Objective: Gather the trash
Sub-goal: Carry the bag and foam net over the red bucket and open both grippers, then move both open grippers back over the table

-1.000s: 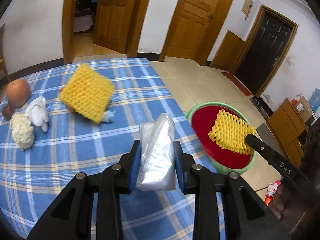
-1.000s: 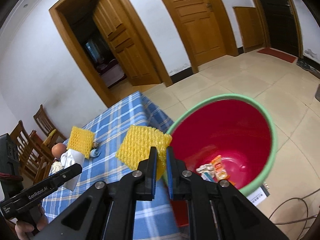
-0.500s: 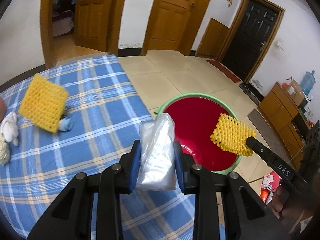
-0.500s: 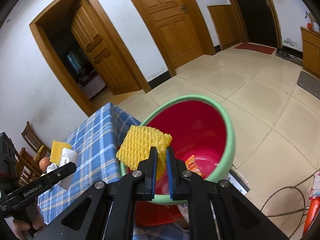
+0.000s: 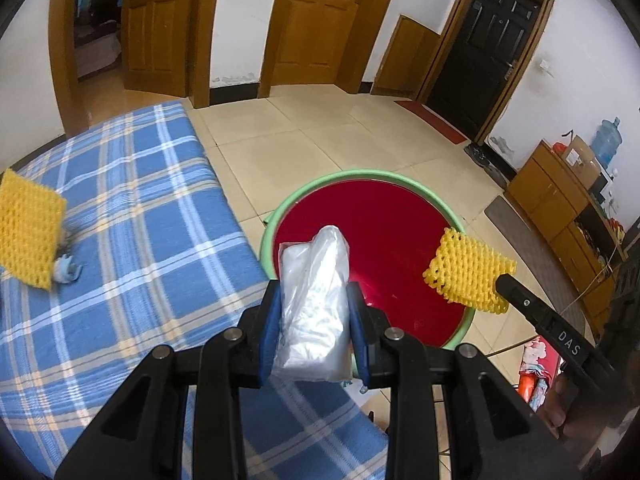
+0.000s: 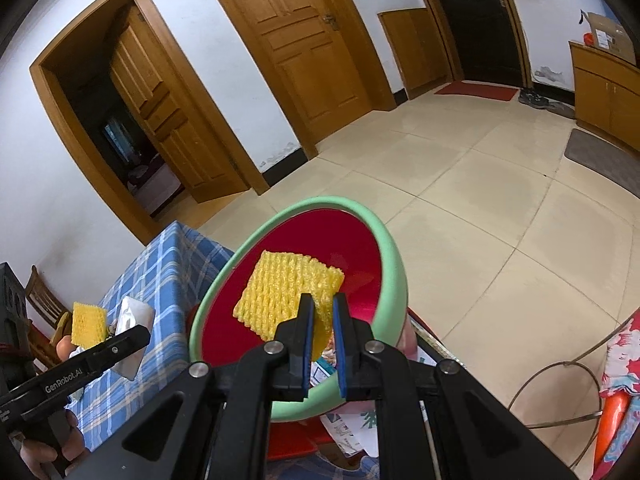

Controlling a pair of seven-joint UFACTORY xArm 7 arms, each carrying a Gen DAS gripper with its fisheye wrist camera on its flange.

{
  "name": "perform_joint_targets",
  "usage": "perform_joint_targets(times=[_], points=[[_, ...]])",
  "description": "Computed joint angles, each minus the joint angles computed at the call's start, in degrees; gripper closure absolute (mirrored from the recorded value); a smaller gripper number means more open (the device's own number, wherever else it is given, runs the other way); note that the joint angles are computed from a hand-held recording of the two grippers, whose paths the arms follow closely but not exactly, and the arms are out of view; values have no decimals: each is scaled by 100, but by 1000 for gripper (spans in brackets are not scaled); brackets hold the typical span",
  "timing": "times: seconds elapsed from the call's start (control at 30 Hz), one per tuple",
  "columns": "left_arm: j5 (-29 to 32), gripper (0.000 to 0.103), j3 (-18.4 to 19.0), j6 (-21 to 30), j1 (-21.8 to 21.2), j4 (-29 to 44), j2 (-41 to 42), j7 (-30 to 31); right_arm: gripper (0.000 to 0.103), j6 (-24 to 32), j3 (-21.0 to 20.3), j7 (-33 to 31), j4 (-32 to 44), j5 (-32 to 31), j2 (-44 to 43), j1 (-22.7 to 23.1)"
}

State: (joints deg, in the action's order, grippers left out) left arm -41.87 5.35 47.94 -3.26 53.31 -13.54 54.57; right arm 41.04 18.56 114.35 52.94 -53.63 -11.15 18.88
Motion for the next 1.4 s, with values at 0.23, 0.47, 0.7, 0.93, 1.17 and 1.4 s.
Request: perform_joint_targets(times=[0.23, 0.47, 0.7, 0.93, 1.17, 1.4], points=[[43, 71, -122, -72, -89, 20, 124, -35, 92, -29, -18, 18, -123, 74, -66, -45], [66, 71, -196, -112, -129, 65, 243, -75, 91, -67, -10, 8, -178, 116, -86, -88], [51, 65, -226, -142, -175, 30, 199, -67, 91, -133, -30, 3, -199, 110, -75, -112], [19, 56, -168, -141, -177, -3, 136, -59, 89, -219, -18, -28, -277, 135, -125, -124], [49, 51, -72, -69, -37, 17, 129, -108, 77, -414, 6, 60, -410, 167, -225, -198], [77, 47, 67, -63, 139, -39, 22, -129, 56, -570, 120, 144, -417, 54, -298, -268]])
